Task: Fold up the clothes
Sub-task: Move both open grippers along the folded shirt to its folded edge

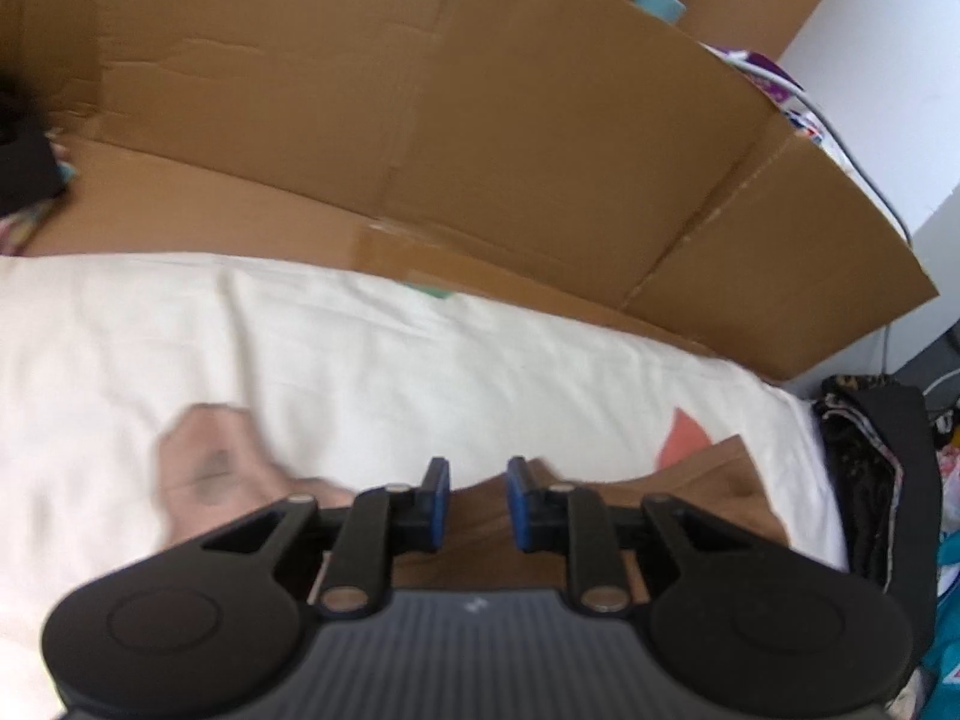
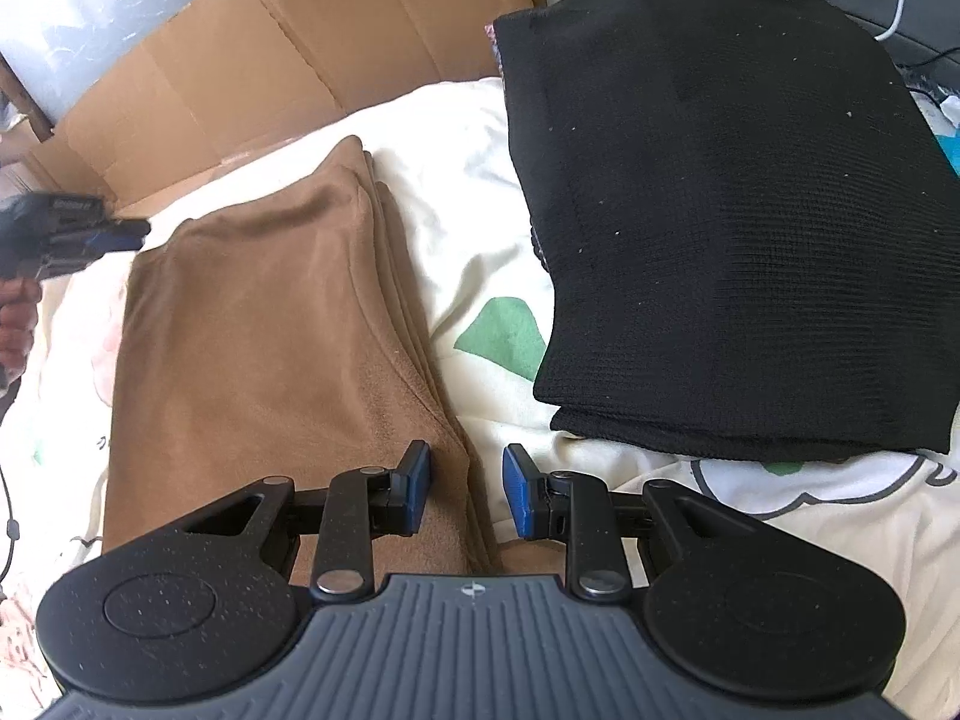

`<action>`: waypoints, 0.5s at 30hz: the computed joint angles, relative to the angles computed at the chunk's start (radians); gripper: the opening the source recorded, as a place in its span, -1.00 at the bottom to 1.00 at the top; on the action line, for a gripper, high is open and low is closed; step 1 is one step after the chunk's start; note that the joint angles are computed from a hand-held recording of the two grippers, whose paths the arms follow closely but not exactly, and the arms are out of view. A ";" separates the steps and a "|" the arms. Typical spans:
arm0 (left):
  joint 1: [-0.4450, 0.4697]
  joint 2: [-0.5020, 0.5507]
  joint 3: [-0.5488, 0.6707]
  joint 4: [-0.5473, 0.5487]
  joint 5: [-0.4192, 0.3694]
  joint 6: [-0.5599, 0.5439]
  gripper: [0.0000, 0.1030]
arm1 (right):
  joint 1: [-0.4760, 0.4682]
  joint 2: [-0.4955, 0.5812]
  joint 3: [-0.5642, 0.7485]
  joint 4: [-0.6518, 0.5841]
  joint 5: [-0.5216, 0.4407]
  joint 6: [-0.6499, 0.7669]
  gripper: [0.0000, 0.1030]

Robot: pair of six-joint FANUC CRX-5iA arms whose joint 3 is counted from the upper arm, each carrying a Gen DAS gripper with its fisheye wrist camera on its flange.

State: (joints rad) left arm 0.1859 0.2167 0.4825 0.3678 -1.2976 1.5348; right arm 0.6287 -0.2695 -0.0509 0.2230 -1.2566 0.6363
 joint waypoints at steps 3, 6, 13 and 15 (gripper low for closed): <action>0.026 -0.013 -0.016 0.001 -0.038 0.024 -0.35 | 0.002 -0.007 0.000 -0.003 -0.003 -0.007 -0.37; 0.042 -0.018 -0.051 0.020 -0.066 0.044 -0.21 | 0.004 -0.012 0.001 -0.009 -0.002 0.001 -0.37; 0.068 -0.021 -0.138 0.102 -0.036 0.060 -0.61 | 0.002 -0.016 -0.005 -0.027 -0.023 0.012 -0.37; 0.070 -0.019 -0.143 0.108 -0.019 0.063 -0.64 | 0.001 -0.018 -0.010 -0.030 -0.027 0.016 -0.37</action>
State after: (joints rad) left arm 0.2556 0.1979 0.3391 0.4756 -1.3167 1.5979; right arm 0.6302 -0.2879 -0.0605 0.1925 -1.2837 0.6524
